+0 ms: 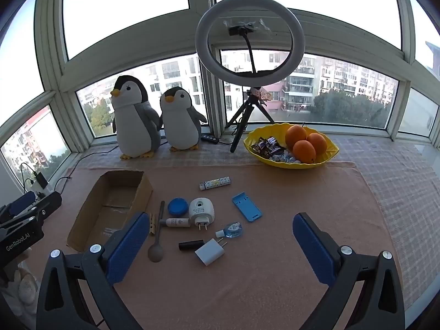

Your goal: Organize rigid objects

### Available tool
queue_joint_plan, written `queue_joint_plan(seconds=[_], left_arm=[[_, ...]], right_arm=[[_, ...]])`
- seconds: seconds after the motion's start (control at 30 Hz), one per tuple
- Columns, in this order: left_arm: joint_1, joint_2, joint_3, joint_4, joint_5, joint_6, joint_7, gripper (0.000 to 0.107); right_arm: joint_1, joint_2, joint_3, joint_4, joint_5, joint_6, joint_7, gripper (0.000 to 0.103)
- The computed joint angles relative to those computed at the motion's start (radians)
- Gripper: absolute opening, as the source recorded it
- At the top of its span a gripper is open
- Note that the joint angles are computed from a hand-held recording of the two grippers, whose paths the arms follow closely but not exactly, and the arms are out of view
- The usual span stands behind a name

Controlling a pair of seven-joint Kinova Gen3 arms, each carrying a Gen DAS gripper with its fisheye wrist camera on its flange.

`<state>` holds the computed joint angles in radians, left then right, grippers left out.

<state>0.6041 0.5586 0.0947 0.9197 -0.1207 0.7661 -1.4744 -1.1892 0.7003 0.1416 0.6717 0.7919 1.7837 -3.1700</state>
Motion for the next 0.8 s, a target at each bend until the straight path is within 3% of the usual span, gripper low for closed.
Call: queue_joint_plan(seconds=[0.8], left_arm=[[0.004, 0.004, -0.003, 0.010, -0.005, -0.011, 0.001, 0.089]], right_arm=[[0.003, -0.012, -0.016, 0.030, -0.008, -0.012, -0.024, 0.102]])
